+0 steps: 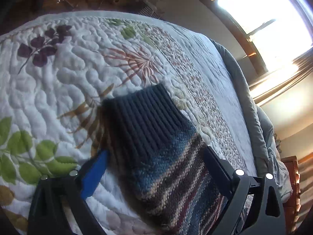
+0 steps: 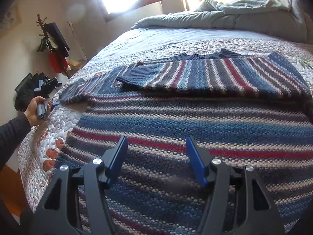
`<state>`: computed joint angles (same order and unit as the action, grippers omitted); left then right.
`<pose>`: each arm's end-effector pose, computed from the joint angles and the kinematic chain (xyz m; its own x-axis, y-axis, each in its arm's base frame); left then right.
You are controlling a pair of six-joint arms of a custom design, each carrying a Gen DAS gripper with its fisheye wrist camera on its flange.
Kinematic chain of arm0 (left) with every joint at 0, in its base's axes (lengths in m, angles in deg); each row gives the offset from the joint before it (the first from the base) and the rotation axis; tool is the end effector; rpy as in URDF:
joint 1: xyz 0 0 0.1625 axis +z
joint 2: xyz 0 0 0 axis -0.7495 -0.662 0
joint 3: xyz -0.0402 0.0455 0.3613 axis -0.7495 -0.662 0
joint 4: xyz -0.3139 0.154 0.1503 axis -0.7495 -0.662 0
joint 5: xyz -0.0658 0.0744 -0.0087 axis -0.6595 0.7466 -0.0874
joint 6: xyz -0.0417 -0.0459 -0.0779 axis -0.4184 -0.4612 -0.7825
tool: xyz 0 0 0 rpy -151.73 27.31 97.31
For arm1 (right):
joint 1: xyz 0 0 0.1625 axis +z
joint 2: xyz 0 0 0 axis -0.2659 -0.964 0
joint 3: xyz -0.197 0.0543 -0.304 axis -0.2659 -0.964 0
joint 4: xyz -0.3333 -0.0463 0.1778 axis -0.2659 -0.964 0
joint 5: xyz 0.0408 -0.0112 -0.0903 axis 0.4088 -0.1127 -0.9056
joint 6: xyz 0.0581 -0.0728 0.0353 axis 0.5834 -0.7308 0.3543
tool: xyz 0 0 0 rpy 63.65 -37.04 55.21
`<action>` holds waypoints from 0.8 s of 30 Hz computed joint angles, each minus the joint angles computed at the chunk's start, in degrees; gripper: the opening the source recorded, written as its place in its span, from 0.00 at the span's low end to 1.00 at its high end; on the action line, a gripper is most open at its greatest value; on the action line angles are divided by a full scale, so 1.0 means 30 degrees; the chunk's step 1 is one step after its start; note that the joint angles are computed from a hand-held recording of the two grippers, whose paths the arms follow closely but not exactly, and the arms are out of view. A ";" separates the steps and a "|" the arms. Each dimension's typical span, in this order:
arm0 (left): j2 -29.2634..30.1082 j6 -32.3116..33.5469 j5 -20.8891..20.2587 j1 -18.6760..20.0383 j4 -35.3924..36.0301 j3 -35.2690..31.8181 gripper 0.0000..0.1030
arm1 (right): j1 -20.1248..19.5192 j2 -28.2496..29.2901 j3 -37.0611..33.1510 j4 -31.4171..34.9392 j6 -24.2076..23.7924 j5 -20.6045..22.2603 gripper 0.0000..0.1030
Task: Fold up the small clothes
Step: 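Lift the other sleeve cuff with the left gripper and lay it across the body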
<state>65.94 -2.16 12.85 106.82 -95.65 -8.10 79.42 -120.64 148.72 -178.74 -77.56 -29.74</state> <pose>-0.2264 -0.7672 0.0622 -0.8095 -0.5861 0.0354 -0.3342 0.4104 -0.8484 -0.1608 -0.6478 0.4818 -0.8441 -0.3254 0.4262 -0.4982 0.7698 -0.3990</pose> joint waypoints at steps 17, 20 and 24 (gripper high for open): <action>-0.1344 -0.1151 0.4508 -0.1311 -0.1182 0.2899 0.12 | 0.0004 0.0236 -0.0109 0.0128 0.0009 -0.0343 0.63; -0.1724 -0.3178 0.3726 -0.0894 0.1361 0.2838 0.11 | -0.0029 0.0256 -0.0179 0.0263 0.0062 -0.0259 0.63; -0.1907 -0.3861 0.2671 -0.0537 0.1045 0.3266 0.23 | -0.0040 0.0323 -0.0292 0.0371 0.0122 -0.0280 0.63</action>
